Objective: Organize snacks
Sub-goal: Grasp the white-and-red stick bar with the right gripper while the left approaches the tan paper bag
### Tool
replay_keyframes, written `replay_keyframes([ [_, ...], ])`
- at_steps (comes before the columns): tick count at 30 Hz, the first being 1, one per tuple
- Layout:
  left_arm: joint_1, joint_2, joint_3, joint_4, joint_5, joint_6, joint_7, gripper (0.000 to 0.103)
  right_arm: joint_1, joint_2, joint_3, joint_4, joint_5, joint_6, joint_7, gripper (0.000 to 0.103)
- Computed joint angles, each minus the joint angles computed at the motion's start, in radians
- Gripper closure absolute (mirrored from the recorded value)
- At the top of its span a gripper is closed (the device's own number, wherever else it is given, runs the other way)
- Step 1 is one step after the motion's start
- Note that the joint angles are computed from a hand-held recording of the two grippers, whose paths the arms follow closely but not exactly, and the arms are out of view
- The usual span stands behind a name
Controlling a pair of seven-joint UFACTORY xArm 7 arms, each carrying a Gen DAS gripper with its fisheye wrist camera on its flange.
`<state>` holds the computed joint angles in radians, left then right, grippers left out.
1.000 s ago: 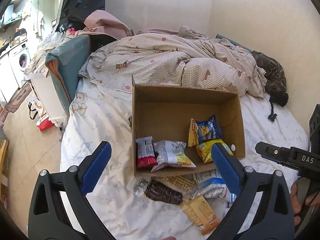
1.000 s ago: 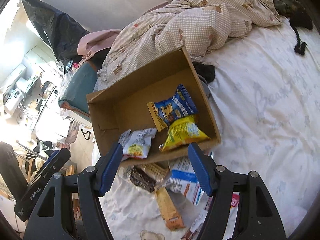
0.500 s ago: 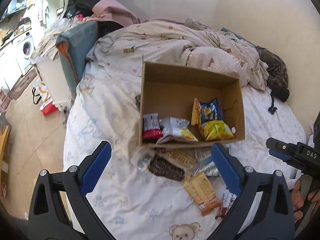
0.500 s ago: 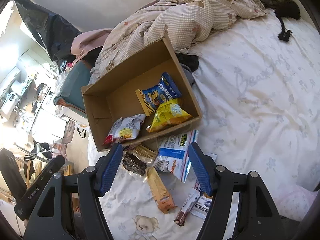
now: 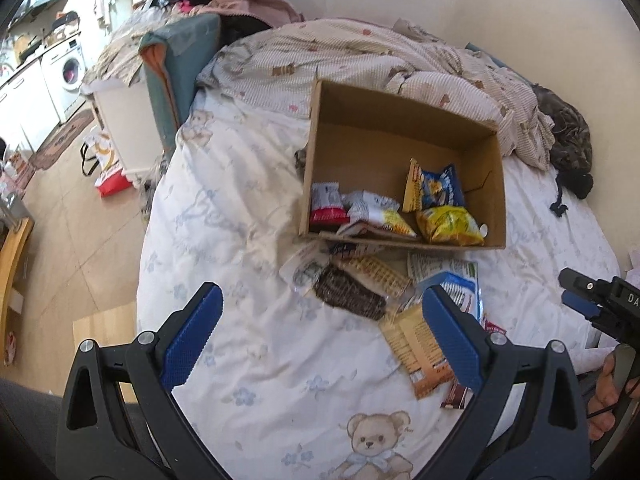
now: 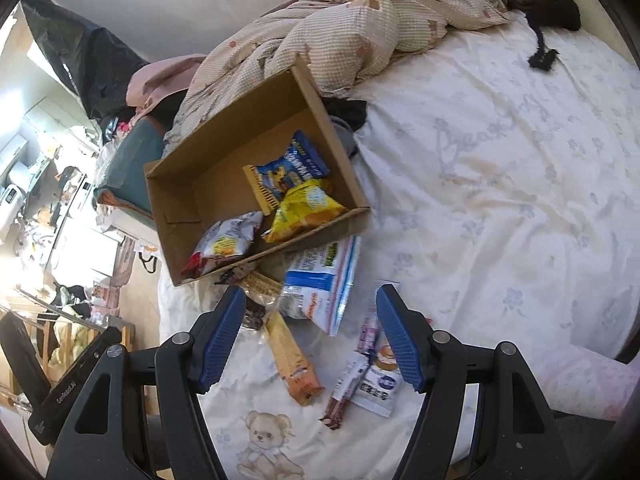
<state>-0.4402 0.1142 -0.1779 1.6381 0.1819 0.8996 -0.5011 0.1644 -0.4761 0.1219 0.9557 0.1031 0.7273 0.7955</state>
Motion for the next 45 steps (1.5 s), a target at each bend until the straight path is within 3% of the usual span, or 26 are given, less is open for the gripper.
replay_keyframes([
  [8, -0.010, 0.024, -0.005, 0.016, -0.013, 0.081, -0.009, 0.004, -0.018, -0.050, -0.050, -0.076, 0.069, 0.131, 0.052, 0.032],
  [13, -0.019, 0.063, -0.003, 0.053, -0.039, 0.133, -0.012, 0.004, -0.005, 0.024, -0.072, -0.061, 0.139, 0.210, 0.035, 0.032],
  [15, -0.024, 0.071, -0.002, 0.058, -0.043, 0.144, -0.009, 0.004, 0.005, 0.074, -0.078, -0.042, 0.168, 0.243, 0.011, 0.048],
  [17, -0.028, 0.078, 0.000, 0.066, -0.041, 0.150, -0.001, 0.004, 0.011, 0.119, -0.083, -0.030, 0.205, 0.276, -0.006, 0.056],
  [23, -0.035, 0.084, 0.003, 0.069, -0.038, 0.152, 0.010, 0.004, 0.005, 0.219, -0.047, 0.048, 0.153, 0.346, -0.008, 0.065],
  [28, -0.037, 0.093, 0.006, 0.075, -0.041, 0.160, 0.010, 0.004, 0.019, 0.284, -0.034, 0.077, 0.156, 0.343, -0.034, 0.062],
  [31, -0.040, 0.098, 0.006, 0.078, -0.038, 0.165, 0.010, 0.004, 0.031, 0.309, -0.011, 0.110, 0.086, 0.369, -0.028, 0.063],
  [34, -0.046, 0.101, 0.006, 0.080, -0.030, 0.167, 0.013, 0.004, 0.034, 0.272, -0.016, 0.081, 0.092, 0.357, -0.028, 0.070],
  [39, -0.057, 0.127, 0.005, 0.108, -0.028, 0.194, 0.009, 0.004, 0.012, 0.143, -0.011, 0.027, 0.046, 0.320, 0.035, 0.072],
  [41, -0.068, 0.155, 0.006, 0.141, -0.028, 0.221, -0.006, 0.004, 0.001, 0.088, 0.001, 0.013, 0.004, 0.278, 0.063, 0.076],
  [42, -0.074, 0.173, 0.005, 0.161, -0.034, 0.235, -0.014, 0.004, 0.000, 0.061, 0.001, -0.003, 0.005, 0.229, 0.068, 0.086],
  [45, -0.092, 0.231, 0.001, 0.225, -0.080, 0.281, -0.044, 0.004, -0.006, 0.020, 0.004, -0.021, -0.007, 0.141, 0.076, 0.087],
])
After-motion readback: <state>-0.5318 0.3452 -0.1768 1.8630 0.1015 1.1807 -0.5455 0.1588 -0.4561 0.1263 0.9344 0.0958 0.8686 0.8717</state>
